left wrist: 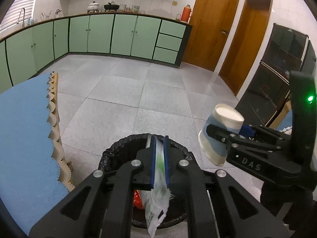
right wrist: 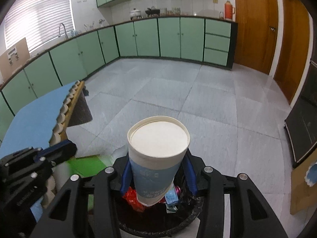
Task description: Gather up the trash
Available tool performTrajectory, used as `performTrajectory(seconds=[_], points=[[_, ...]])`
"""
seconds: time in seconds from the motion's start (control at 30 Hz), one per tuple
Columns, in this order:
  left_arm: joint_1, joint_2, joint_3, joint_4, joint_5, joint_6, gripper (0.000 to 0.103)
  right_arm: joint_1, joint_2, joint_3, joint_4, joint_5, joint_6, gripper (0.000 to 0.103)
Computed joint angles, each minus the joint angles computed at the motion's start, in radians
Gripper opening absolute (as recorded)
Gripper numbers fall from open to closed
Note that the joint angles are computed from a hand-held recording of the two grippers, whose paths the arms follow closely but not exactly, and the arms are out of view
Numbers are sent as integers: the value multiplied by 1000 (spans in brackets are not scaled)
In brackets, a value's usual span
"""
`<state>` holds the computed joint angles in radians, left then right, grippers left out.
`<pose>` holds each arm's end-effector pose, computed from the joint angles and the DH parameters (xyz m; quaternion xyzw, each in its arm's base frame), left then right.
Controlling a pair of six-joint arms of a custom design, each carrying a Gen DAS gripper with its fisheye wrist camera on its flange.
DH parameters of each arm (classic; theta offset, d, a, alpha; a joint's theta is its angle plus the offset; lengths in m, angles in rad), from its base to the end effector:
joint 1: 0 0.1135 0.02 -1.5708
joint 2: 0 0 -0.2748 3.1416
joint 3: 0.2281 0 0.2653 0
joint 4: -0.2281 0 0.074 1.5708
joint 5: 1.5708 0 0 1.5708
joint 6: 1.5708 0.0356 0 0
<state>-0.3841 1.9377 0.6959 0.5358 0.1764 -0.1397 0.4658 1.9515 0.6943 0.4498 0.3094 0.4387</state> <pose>0.3146 -0.1339 0.0741 0.1469 0.8932 -0.1853 0.3825 0.3028 0.1401 0.0633 0.0450 0.9176 0.0322 0.3935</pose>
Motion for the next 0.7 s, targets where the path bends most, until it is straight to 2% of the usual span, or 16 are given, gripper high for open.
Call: performTrajectory(seconds=[0.03,0.1,0.13,0.2,0.27,0.37,0.47,0.57,0.7], points=[[3,3,2,-1,1,-2,9,-1,7,5,-4,-1,3,55],[8,2,2,0,-5,-10,20,-10,25,19,-13,-10,1,59],[12,0,0,4,-10,-15,22,-13,34,27,-19,-12,1,60],[21,-6,-2,3,-16,-17,30,-14,41,30,-20,-12,4,69],[30,-14,-8,3,-23,-21,35,-13,39,25,-14,-9,2,72],[53,-37,-23,-4,-21,-26,42,-4,23,13,-13,11,2,88],[72,-69,-34,-18,-25,-21,53,16,-10,-3,-26,44,6,97],[88,-122,-60,-32,-29,-27,65,33,-52,-14,-49,53,7,97],[100,-216,-107,-56,-46,-17,76,60,-116,-29,-89,57,11,97]])
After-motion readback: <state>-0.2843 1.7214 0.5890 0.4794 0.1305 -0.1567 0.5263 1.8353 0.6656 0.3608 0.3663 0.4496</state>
